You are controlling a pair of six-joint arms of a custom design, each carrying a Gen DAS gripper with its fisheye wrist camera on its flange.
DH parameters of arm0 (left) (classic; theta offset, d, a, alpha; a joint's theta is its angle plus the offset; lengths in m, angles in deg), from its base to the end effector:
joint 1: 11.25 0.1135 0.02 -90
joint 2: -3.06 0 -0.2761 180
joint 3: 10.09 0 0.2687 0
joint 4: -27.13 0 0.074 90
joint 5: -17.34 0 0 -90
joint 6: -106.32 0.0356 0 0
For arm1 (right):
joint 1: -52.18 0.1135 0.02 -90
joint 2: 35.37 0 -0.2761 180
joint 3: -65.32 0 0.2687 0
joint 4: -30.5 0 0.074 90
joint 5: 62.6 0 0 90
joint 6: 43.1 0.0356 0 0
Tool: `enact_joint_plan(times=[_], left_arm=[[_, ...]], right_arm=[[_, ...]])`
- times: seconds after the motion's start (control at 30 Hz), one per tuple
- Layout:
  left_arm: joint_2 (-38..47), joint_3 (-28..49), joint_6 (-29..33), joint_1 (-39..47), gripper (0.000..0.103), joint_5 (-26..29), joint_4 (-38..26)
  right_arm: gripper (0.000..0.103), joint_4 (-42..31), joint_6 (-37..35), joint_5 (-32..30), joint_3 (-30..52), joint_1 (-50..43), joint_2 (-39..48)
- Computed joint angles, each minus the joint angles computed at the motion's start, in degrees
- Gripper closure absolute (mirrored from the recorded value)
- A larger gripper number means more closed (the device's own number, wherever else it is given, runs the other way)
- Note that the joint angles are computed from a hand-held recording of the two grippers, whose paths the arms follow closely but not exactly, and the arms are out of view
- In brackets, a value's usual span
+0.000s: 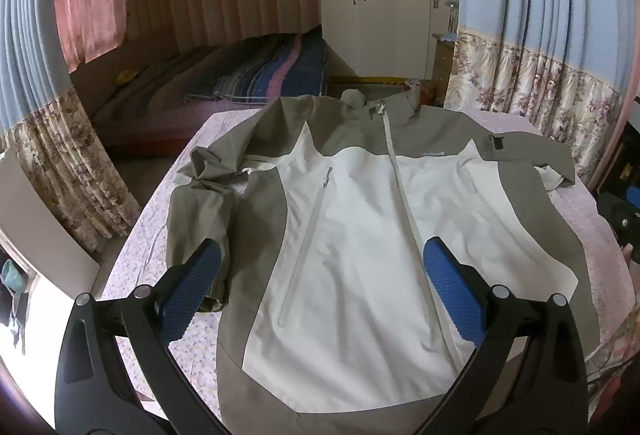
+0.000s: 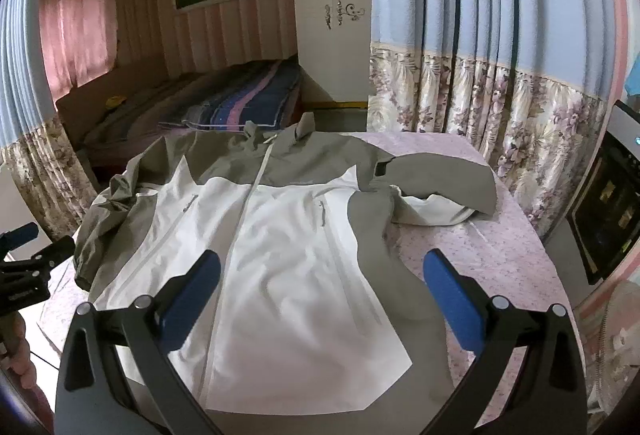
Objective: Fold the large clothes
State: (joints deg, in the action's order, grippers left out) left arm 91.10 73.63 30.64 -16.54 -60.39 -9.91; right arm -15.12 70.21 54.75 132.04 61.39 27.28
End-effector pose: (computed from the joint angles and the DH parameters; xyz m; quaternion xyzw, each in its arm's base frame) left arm 0.3579 -0.0407 0.2973 0.1977 0.8853 -0.0649 0.4159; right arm 0.2397 0.0223 0.3078 0.2050 0.8675 -0.0953 0.4431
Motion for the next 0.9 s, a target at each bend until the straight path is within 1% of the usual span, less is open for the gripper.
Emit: enact_joint_plan(times=[0.9], left_arm=[[-0.71, 0.09, -0.37, -0.69, 0.003, -0.32, -0.27]], right_arm=[[0.002, -0.87, -0.60, 0.36, 0.87, -2.37, -0.24]])
